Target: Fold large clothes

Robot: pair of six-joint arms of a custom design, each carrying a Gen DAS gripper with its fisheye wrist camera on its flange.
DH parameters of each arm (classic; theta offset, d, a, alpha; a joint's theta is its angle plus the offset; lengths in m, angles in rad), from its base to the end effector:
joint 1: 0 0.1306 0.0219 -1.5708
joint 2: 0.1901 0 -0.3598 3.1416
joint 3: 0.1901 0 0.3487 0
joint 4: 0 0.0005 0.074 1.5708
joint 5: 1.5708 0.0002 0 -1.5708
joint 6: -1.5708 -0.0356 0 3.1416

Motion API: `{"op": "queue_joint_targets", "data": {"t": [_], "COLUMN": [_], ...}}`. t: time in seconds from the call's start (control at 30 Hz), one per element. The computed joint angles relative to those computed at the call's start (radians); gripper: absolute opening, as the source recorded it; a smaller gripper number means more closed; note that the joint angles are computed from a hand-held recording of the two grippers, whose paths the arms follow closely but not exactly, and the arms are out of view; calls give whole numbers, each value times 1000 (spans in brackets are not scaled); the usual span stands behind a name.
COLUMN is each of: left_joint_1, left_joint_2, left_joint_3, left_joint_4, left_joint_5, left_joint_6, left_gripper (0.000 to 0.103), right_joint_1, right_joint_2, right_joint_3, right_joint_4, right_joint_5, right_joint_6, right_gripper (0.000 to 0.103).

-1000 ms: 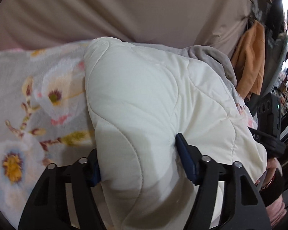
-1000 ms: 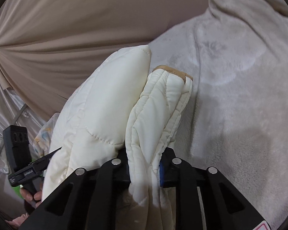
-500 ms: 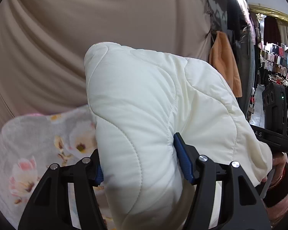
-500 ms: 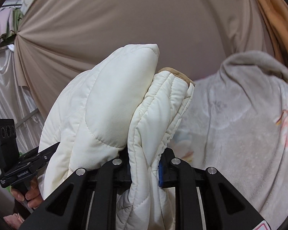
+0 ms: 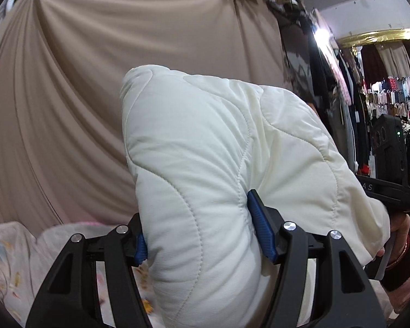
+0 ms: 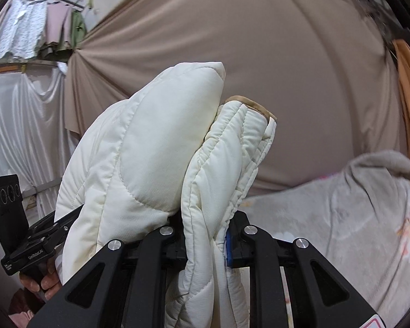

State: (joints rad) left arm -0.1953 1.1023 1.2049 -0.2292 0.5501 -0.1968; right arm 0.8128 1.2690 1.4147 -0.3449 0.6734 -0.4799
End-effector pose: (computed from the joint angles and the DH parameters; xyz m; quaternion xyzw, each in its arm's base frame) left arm 0.3626 -0.0912 0.4989 0.3168 0.6734 -0.2033 0.6363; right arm 0.3097 0.2942 0.5184 0.0853 0.7550 0.1559 0.6312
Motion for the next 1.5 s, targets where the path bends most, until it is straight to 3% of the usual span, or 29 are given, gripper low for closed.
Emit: {"op": "queue_joint_targets", "data": {"t": [0.13,0.23,0.5,0.7,0.77,0.8,0.87,0.97,1.03,1.13,1.27,1.4,1.47,1.5], "left_joint_1": [94,138,159,162,167,176,187,173,149,127,110,95,93,93], "left_joint_2": [35,117,494,790,842,854,858,789,720,628,553,506,496,496], "left_joint_3": [39,116,347,514,520,522,534,449,360,268,230,185,174,177], "left_joint_4": [46,1,-159,-302,-262,-248,-267,-194,-119,-74,-95,-84,-87,-96], "left_joint_5": [79,92,-5,-105,-122,-95,-69,-175,-295,-377,-413,-448,-461,-464], "left_joint_6": [32,43,42,-11,21,51,81,77,46,18,11,-10,-14,-15], "left_gripper": [63,64,64,64,69,71,73,74,74,76,78,81,81,81], "right_joint_1": [-2,-41,-193,-265,-281,-285,-300,-299,-277,-239,-193,-147,-131,-129], "right_joint_2": [97,192,553,811,881,882,863,832,778,668,579,619,662,679], "right_joint_3": [148,258,544,677,704,673,598,575,538,432,357,427,478,496], "right_joint_4": [-2,-42,-207,-318,-353,-312,-220,-239,-240,-183,-129,-195,-265,-288], "right_joint_5": [-59,-146,-432,-574,-602,-607,-646,-634,-566,-460,-475,-498,-457,-450], "right_joint_6": [71,58,-111,-229,-257,-267,-288,-288,-271,-252,-235,-186,-166,-158], "right_gripper": [19,19,19,19,24,28,34,38,41,42,52,55,43,16]}}
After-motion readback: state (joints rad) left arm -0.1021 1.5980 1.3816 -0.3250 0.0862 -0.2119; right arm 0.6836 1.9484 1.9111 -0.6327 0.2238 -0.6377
